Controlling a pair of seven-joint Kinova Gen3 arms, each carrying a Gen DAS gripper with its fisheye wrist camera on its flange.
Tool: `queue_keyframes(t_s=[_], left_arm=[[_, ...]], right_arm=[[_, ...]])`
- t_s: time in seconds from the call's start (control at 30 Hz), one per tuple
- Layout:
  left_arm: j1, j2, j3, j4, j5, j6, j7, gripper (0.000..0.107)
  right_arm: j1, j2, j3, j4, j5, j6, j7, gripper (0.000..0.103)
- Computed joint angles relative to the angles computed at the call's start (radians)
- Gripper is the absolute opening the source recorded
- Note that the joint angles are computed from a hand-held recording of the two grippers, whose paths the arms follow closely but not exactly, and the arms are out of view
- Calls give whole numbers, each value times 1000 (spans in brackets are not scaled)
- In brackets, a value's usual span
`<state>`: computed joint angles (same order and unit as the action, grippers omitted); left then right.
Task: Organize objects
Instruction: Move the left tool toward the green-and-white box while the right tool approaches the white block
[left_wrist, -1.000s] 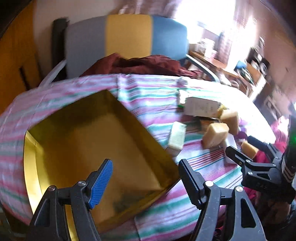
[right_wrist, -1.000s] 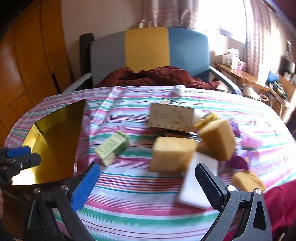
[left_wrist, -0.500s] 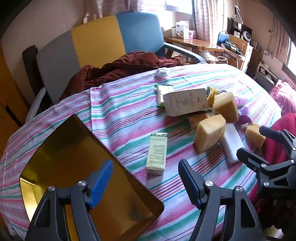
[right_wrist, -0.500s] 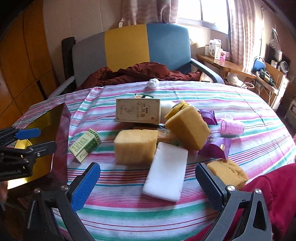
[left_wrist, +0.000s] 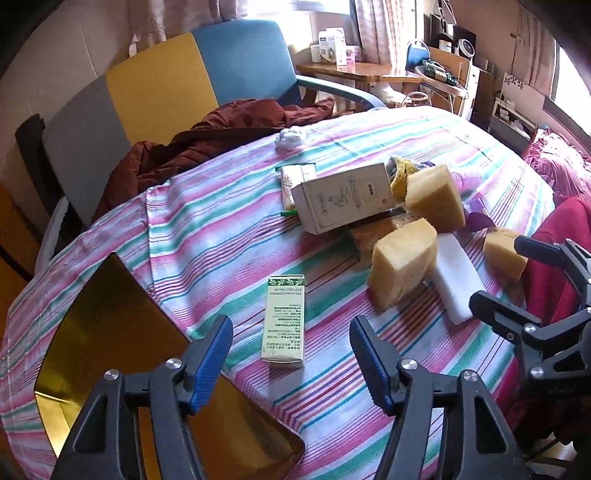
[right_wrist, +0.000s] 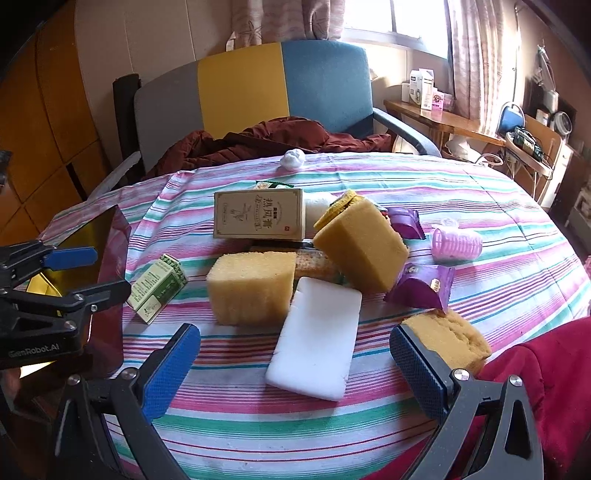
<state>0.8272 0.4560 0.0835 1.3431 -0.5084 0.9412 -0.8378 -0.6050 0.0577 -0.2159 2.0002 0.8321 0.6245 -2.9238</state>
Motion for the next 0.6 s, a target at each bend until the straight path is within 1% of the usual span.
queue_keyframes(t_s=[0.1, 0.17, 0.3, 0.5, 0.6], left_arm=[[-24, 16, 13, -15, 32, -2, -34, 66], [-49, 31, 24, -29, 70, -2, -72, 65], [-107, 58, 45, -59, 168, 4, -163, 58], [-131, 83, 39, -88, 231, 14, -257, 58], [-118, 111, 21, -118, 232, 46, -270, 58]], right_arm=[[7, -3, 3, 2, -8, -4, 9, 103], [13, -3, 5, 2, -19, -6, 20, 103], [23, -7, 7, 1, -43, -6, 46, 103], [43, -22, 6, 9, -93, -2, 90, 103], [62, -22, 10, 5, -159, -12, 135, 103]])
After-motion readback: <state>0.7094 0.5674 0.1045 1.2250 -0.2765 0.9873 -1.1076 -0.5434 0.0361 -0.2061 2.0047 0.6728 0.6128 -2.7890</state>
